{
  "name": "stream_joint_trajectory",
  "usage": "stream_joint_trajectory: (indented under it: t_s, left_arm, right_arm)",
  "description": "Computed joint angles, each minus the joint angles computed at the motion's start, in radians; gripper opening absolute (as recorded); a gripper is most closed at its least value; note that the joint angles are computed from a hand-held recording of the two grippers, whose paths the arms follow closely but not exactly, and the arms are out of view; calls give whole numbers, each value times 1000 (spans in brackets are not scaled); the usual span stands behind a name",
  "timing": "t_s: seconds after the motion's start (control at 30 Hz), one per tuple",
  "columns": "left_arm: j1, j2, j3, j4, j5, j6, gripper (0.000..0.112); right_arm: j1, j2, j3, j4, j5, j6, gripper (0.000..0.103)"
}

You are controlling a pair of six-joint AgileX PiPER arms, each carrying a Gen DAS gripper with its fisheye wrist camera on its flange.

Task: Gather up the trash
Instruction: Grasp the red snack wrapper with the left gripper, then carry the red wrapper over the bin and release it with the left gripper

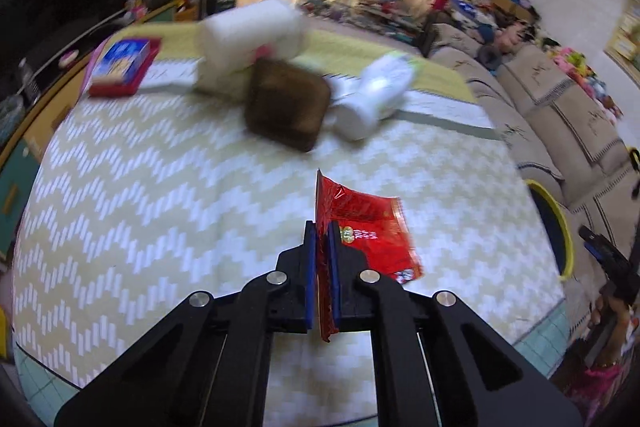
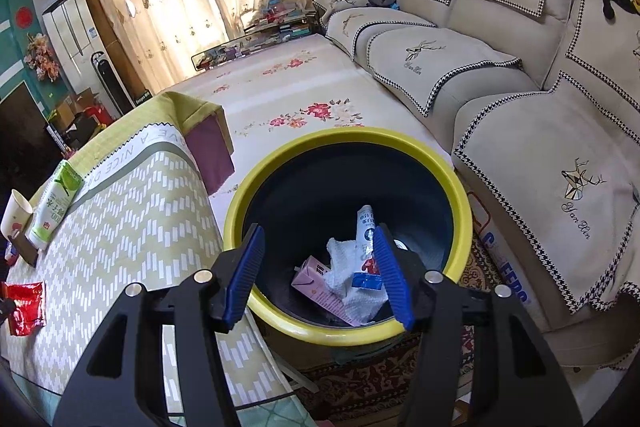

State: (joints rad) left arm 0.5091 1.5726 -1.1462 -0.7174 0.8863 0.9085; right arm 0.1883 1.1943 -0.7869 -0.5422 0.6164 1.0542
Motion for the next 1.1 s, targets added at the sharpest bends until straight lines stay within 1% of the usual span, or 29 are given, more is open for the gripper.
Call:
stream_joint_trajectory:
  t_s: [0.13, 0.3, 0.4, 0.5, 0.6, 0.7, 0.8, 0.9, 1.03, 1.1]
  left_arm:
    - [-88, -80, -10, -5, 34, -28, 5]
    - [-271, -148, -69, -8, 55, -99, 5]
    - [-406, -152, -122, 3, 44, -155, 5]
    - [-554, -120, -183, 37, 10, -226, 5]
    - [-713, -56, -261, 87, -23, -311, 5]
    - [-846, 49, -364, 140, -35, -396, 5]
    - [-971, 165, -469, 245, -67, -500, 5]
    - [-1055, 281, -575, 326, -57, -590, 5]
    - [-1108, 410, -692, 388, -36, -657, 5]
    - [-1131, 492, -781, 414, -1, -699, 5]
  right_arm:
    - [-49, -51, 43, 20, -26, -28, 54]
    - [-152, -112, 92, 86, -55, -122, 54]
    - [-235, -151, 116, 147, -62, -210, 54]
    - [-311, -185, 132, 191, -54, -287, 54]
    - [-390, -226, 148, 247, -43, -375, 54]
    - [-472, -261, 162, 320, -37, -476, 55]
    - [-543, -283, 177, 387, -37, -566, 57]
    - [-589, -290, 189, 436, -34, -629, 57]
    - [-643, -293, 196, 499, -29, -713, 57]
    - [-671, -299, 200, 535, -27, -760, 57]
